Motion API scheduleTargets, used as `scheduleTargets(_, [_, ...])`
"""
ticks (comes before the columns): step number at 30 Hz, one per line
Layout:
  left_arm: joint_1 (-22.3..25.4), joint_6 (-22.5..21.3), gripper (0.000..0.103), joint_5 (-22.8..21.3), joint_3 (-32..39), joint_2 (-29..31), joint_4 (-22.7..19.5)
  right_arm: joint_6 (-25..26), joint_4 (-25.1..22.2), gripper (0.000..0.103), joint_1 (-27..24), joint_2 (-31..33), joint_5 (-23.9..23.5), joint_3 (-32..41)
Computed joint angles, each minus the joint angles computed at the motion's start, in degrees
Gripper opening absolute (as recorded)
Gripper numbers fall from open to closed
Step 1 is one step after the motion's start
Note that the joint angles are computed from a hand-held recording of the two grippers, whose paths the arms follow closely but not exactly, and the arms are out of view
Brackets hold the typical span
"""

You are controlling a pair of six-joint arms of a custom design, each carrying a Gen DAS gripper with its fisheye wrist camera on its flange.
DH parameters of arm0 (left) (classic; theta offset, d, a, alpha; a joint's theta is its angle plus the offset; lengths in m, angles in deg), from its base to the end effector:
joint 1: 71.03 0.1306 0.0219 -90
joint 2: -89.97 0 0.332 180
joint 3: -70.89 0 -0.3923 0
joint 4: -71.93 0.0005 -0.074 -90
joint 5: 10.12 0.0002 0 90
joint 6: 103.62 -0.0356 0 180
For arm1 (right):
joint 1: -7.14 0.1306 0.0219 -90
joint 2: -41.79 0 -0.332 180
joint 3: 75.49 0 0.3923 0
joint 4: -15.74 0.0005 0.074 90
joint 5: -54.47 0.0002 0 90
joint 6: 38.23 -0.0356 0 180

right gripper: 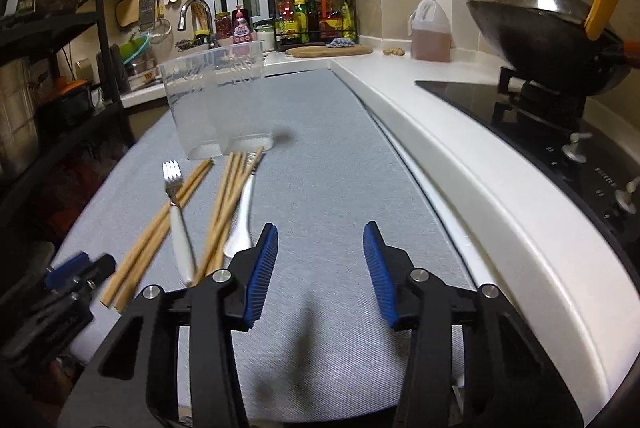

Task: Organize utensils
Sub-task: 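Grasp the white spoon with the right tool while the left tool grasps a wooden chopstick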

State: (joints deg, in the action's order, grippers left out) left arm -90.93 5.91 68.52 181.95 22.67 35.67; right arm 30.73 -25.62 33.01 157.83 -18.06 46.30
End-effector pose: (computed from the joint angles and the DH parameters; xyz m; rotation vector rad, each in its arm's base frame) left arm 0.5927 -0.2076 0.3586 -0.1007 2.2194 -0.1581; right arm 0.5858 0.2716 0.4052 0.0792 2.1614 0.1371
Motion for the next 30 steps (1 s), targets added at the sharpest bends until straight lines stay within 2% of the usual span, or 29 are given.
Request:
scheduleTargets(2, [0.02,-0.78,0.028,-0.47,0.55,0.58,-0.86,-1.74,-1.7,0.038,-0.58,2.38,-3.7,3.16])
scheduleTargets(4, [0.17,-0.93,0.023,0.07,0.53,0.74,-1.01,-2.88,-3.57,0.038,-0.97,5.32,-7.35,6.82])
scheduleTargets(6, [0.38,-1.02,0.022,0.31,0.32,0.76,-0.82,-3.88,-5.99,0.038,-1.1,8.21,-10.59,10.36])
scheduleTargets(12, [0.88,0.03,0.019,1.28,0.47,1.3,-1.42,-5.18,-9.48,0.036,-1.12,14.2,-14.42,17.5])
scheduleTargets(16, [1.12,0.88,0.015,1.84,0.44,1.6,-1.17,-5.06,-11.92,0.024,-0.83,17.06,-14.6,21.6])
scheduleTargets(19, [1.27,1.11,0.014,3.2,0.66,1.92,-1.23,-3.88,-11.73,0.015,-0.69,17.2,-15.92,21.73])
scheduleTargets(24, [0.54,-0.59,0.014,2.43,1.56,2.72,-1.29,-2.85,-12.54,0.014,-0.59,17.06,-15.7,21.86])
scheduleTargets(26, [0.3,-1.14,0.007,1.76,2.04,3.08,-1.66,-2.42,-12.88,0.011,-0.71,16.49,-14.8,21.23])
scheduleTargets(30, [0.38,-1.07,0.007,2.05,2.29,3.12,-2.08,-1.76,-12.06,0.009,-1.28,13.49,-13.46,16.9])
